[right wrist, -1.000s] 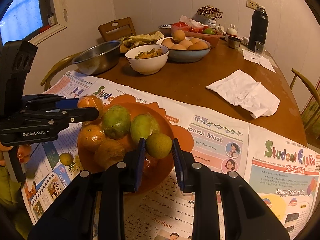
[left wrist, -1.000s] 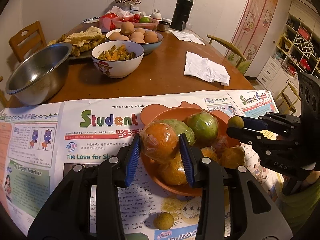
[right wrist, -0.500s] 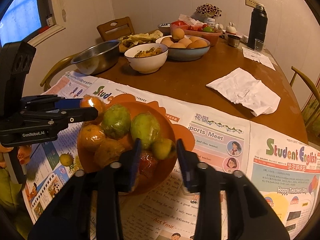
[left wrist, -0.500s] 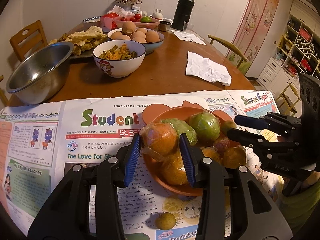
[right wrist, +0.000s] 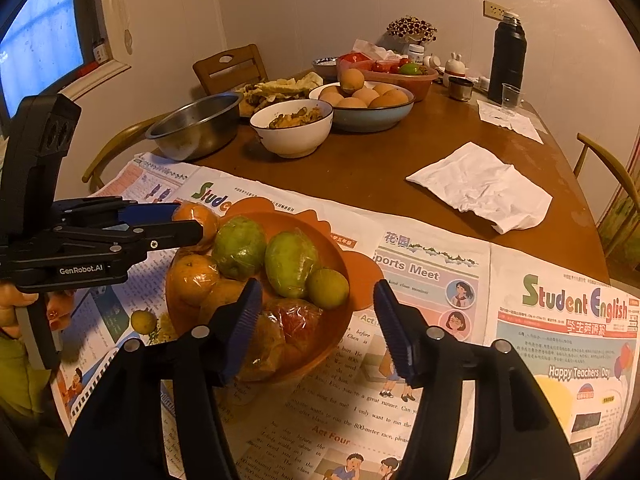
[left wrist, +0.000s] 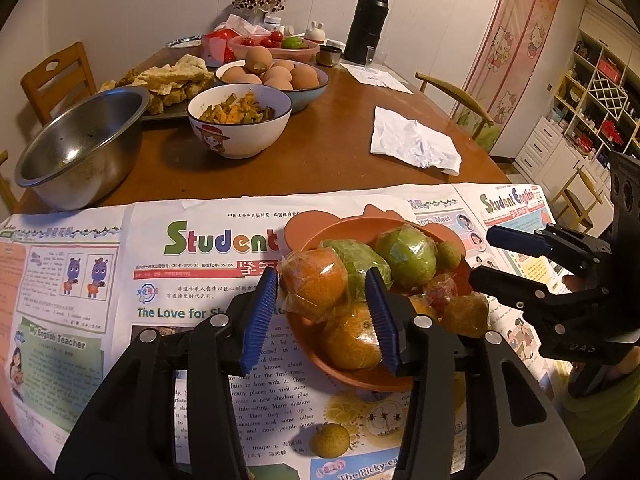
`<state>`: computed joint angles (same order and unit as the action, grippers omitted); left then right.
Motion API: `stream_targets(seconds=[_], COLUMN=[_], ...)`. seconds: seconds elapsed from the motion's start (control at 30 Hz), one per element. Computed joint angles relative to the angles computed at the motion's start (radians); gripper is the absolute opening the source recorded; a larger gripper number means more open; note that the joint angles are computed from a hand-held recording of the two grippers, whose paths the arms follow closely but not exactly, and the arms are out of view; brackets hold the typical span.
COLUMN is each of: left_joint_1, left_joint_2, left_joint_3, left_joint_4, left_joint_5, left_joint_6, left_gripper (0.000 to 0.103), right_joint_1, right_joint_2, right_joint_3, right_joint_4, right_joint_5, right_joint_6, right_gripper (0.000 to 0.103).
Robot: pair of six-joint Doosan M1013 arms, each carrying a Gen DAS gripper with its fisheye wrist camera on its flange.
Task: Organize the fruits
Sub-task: 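Lower both fruits onto the plate and open both tools, then withdraw both open tools from the plate toward the loose green citruses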
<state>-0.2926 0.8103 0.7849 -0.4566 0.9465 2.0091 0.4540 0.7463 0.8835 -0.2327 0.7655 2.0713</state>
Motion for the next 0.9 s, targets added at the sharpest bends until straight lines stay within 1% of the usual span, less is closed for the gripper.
stream_targets(seconds=[0.37, 0.47, 0.57, 0.7, 0.83, 0.9], left_joint_1=[-0.001, -0.001, -0.001, -0.001, 0.0, 0.0], left_joint_2=[-0.011, -0.016, -0.022, -0.032, -0.042, -0.047], left_joint_3=[0.01, 0.018, 0.027, 0.041, 0.055, 0.061], left_joint_4=[-0.009, -0.01, -0.011, -0.013, -0.017, -0.02], left_joint_5=[-0.016, -0.027, -0.036, -0.052, -0.067, -0.073], left_joint_6=[0.005, 0.007, 0.008, 0.006, 0.009, 0.011], left_gripper=[0.042, 0.046, 0.049, 0.058, 0.069, 0.071], right_joint_1=[0.006, 0.009, 0.01, 0.012, 0.016, 0.019], right_joint_2=[-0.018, -0.021, -0.026, -0.033, -0.043, -0.048], right_joint_3=[0.022, 0.025, 0.033, 0.043, 0.058, 0.064], right_joint_4=[-0.03, -0.046, -0.053, -0.068, -0.081, -0.091], right_joint_5=[-0.021, -0.022, -0.027, -0.036, -0.051, -0.055], right_joint_6=[0.028, 0.041, 0.052, 0.067, 0.081, 0.088], right_gripper=[0.067, 0.076, 0.077, 0.08, 0.085, 0.087])
